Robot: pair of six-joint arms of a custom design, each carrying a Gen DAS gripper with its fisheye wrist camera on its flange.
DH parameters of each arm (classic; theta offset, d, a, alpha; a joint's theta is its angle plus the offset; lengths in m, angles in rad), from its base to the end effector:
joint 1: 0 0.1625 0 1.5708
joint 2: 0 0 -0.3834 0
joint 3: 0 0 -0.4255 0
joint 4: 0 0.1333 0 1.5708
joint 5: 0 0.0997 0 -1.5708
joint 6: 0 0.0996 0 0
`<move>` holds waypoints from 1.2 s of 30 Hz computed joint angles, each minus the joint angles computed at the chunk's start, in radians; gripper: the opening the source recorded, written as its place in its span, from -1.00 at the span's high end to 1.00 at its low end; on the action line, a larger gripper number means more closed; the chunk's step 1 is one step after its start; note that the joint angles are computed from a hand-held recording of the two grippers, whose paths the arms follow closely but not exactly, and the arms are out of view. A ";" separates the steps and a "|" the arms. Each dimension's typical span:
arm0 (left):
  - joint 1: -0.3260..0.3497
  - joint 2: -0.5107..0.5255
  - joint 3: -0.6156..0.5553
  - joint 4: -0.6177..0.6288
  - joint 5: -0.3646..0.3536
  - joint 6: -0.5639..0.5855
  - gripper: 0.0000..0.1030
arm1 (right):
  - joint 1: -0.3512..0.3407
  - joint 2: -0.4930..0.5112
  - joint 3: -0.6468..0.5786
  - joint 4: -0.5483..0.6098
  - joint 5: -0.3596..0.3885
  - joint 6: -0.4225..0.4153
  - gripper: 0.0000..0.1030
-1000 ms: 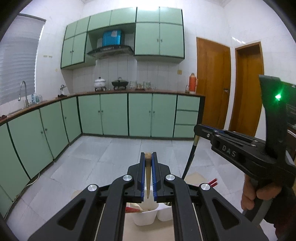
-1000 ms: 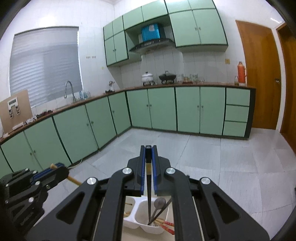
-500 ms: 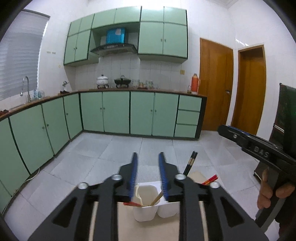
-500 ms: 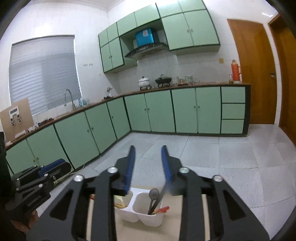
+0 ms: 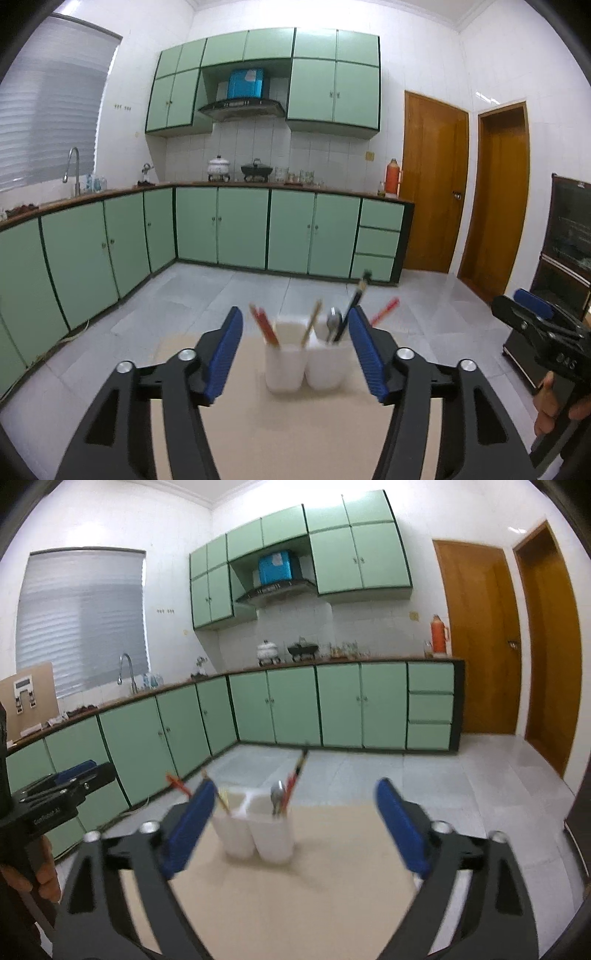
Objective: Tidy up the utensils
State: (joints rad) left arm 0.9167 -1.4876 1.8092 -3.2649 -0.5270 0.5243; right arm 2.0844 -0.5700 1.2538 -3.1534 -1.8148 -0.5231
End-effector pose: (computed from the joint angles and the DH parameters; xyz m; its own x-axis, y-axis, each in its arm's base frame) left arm -0.1327 -0.5337 0.4980 -0.7318 -0.2390 -0.6382 0.5617 0.3188 -0.7635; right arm 0.4834 -0.6347 0.1184 -0.6598 -0.5412 0.5212 -0.7336 0.3138 -0.6028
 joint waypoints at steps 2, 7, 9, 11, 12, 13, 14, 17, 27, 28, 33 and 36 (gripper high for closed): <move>-0.013 -0.020 0.050 -0.002 0.032 -0.015 -0.33 | -0.009 -0.040 0.076 -0.004 -0.009 0.035 -0.86; -0.046 -0.062 0.151 -0.011 0.100 -0.033 -0.72 | -0.007 -0.085 0.190 -0.045 -0.049 0.053 -0.89; -0.060 -0.076 0.174 -0.015 0.119 -0.040 -0.78 | 0.001 -0.095 0.218 -0.059 -0.066 0.038 -0.89; -0.075 -0.094 0.193 -0.006 0.130 -0.058 -0.81 | 0.007 -0.104 0.241 -0.077 -0.071 0.026 -0.89; -0.085 -0.102 0.202 -0.007 0.137 -0.062 -0.83 | 0.011 -0.108 0.249 -0.087 -0.072 0.020 -0.89; -0.088 -0.103 0.200 -0.012 0.139 -0.058 -0.86 | 0.013 -0.111 0.252 -0.086 -0.073 0.018 -0.89; -0.095 -0.105 0.202 -0.023 0.146 -0.051 -0.87 | 0.018 -0.116 0.259 -0.085 -0.071 0.017 -0.89; -0.121 -0.115 0.212 -0.057 0.166 -0.016 -0.88 | 0.026 -0.128 0.260 -0.071 -0.057 0.024 -0.89; -0.199 -0.133 0.237 -0.161 0.209 0.073 -0.88 | 0.060 -0.164 0.284 -0.066 -0.035 0.009 -0.89; -0.206 -0.132 0.239 -0.179 0.213 0.089 -0.88 | 0.062 -0.170 0.286 -0.062 -0.029 0.008 -0.89; -0.232 -0.133 0.243 -0.235 0.233 0.130 -0.88 | 0.072 -0.191 0.301 -0.055 -0.019 0.001 -0.89; -0.246 -0.132 0.249 -0.263 0.245 0.152 -0.88 | 0.076 -0.194 0.301 -0.051 -0.019 -0.002 -0.89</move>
